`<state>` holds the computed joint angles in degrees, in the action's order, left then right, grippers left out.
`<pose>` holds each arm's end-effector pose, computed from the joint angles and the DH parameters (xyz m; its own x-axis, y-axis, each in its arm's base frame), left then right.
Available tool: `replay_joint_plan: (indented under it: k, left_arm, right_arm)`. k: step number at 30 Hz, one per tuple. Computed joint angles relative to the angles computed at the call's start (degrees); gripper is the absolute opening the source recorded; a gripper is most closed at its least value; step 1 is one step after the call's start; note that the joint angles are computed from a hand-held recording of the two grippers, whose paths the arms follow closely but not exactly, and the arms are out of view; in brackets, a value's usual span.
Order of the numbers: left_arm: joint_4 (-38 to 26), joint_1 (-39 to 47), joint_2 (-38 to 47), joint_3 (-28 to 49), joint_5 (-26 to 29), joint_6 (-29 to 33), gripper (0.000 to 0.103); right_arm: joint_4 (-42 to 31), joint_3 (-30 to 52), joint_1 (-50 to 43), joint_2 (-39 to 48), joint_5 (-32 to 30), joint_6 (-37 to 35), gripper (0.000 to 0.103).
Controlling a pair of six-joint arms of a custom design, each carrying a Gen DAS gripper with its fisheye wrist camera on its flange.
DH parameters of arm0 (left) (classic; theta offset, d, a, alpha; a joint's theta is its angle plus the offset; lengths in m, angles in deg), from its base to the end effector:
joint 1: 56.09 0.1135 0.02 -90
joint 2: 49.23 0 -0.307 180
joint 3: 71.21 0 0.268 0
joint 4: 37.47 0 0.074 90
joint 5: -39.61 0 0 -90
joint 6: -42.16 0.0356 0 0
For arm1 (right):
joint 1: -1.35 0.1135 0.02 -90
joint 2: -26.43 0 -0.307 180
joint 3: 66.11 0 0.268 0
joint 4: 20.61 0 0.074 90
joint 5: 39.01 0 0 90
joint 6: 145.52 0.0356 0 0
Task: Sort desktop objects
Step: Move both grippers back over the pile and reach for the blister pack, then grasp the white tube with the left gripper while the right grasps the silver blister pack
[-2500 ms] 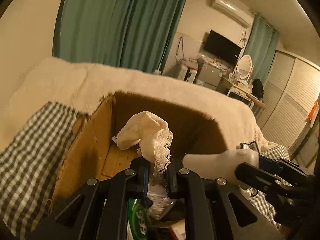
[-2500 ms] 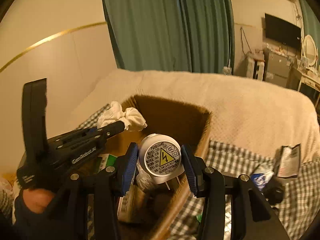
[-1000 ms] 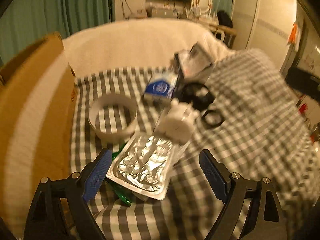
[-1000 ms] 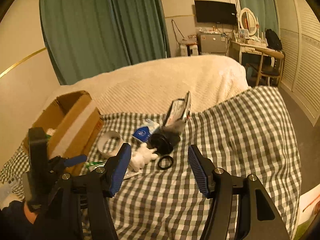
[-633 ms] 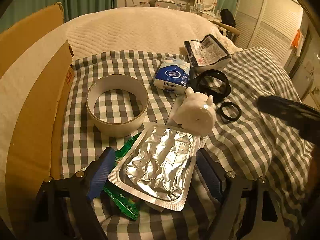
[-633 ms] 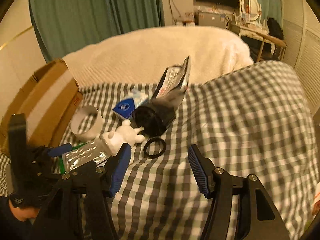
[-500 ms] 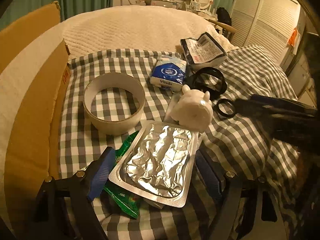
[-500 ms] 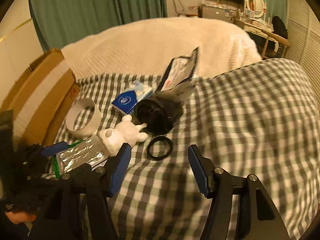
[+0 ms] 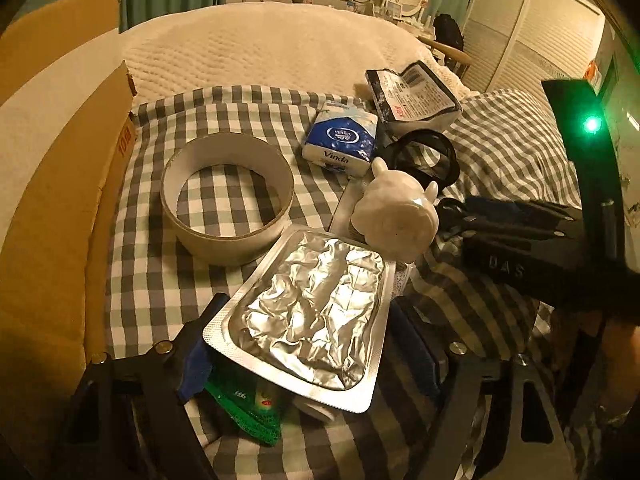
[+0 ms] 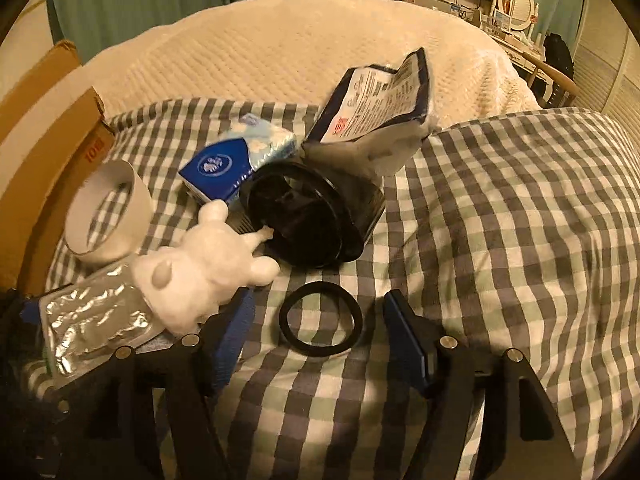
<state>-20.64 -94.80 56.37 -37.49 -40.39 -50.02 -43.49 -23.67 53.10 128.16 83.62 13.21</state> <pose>0.1900 -0.1602 0.0651 -0.6655 0.4854 -0.5670 0.6687 0.7252 -0.1640 0.1596 0.1714 0.0807 -0.7964 0.2574 -0.5472 0.3481 0.9351 -0.0668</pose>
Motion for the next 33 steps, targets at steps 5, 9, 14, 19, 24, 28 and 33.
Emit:
replay_joint_plan:
  k: [5,9,14,19,24,28,33]
  left_arm:
    - [1.0,1.6,-1.3,-1.2,2.1,0.0,0.062]
    - [1.0,2.8,-2.0,-1.5,4.3,0.1,0.049]
    - [1.0,3.5,-2.5,-1.8,5.5,0.0,0.046]
    - [0.3,4.3,-4.8,-2.5,7.2,-0.4,0.038]
    - [-0.9,4.2,-4.9,-2.2,8.2,0.4,0.037]
    - [0.1,5.1,-3.4,-1.7,9.4,-0.8,0.041]
    - [2.3,5.0,-4.9,-3.1,10.3,-1.0,0.040]
  right_arm:
    - [-0.9,-0.9,1.0,-1.1,1.0,2.4,0.011]
    - [-1.7,-1.9,3.5,-3.1,2.6,5.2,0.006]
    - [-1.6,-5.3,6.5,-8.7,3.6,10.3,0.006]
    - [-2.8,-5.6,8.9,-9.8,4.1,13.8,0.006]
    - [-3.3,-4.7,10.1,-9.2,4.2,13.5,0.006]
    - [-2.7,-5.1,9.7,-9.7,3.9,12.5,0.006]
    - [-2.1,-5.5,9.7,-10.1,3.7,12.4,0.006]
